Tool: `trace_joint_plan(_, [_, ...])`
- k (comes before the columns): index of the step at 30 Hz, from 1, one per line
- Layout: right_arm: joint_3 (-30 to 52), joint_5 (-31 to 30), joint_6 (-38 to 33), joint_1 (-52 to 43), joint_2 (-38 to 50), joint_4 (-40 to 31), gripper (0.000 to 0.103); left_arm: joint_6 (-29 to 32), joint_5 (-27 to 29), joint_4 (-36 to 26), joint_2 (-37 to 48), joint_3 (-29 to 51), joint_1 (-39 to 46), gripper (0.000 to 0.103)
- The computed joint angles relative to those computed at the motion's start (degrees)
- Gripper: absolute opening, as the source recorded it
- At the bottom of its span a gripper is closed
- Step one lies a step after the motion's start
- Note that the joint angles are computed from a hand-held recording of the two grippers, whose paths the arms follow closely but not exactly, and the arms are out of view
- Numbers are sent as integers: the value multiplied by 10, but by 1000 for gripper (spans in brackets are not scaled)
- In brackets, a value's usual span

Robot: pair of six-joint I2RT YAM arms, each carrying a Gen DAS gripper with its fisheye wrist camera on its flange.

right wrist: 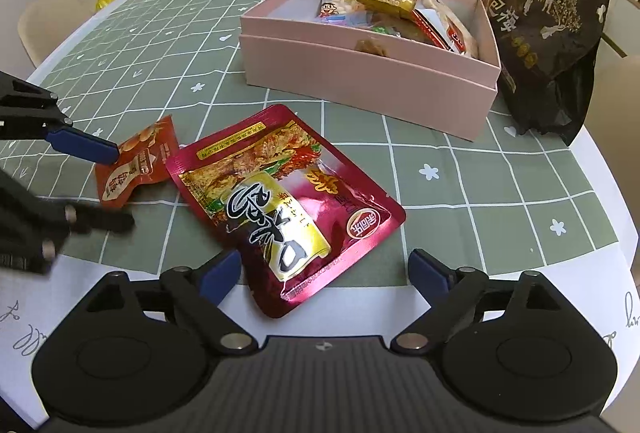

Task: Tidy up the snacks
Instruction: 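Grasp the large pink-red pouch with the right tool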

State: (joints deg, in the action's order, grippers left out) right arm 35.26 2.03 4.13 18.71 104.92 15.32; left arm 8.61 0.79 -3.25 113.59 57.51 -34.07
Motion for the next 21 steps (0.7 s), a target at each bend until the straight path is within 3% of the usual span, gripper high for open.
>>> trace_joint_plan(3, [-5,3,3,3,-1,6,92,-28,-27,20,-1,-2,5,70])
trace_joint_plan(5, [-11,2,5,3,-2,15,93,-50,-58,18,10,11,9,72])
trace_joint_plan(10, [-35,6,10,6,-2,52,97,-110,-9,-18,51,73,52,78])
trace_joint_plan(12, [-47,15,21,9,0,75,100,-134,14,-30,67,91,56,76])
trace_joint_plan(15, [-62,36,46,21,0,93,103,-131,-1,-15,61,75,44,70])
trace_joint_plan(19, [-49,13,23,15,-17,41,103,-163,6,-14,37,47,42,65])
trace_joint_plan(21, [-10,-22,-18,-1,-25,-38,92,-175,13,-11,28,34,45,62])
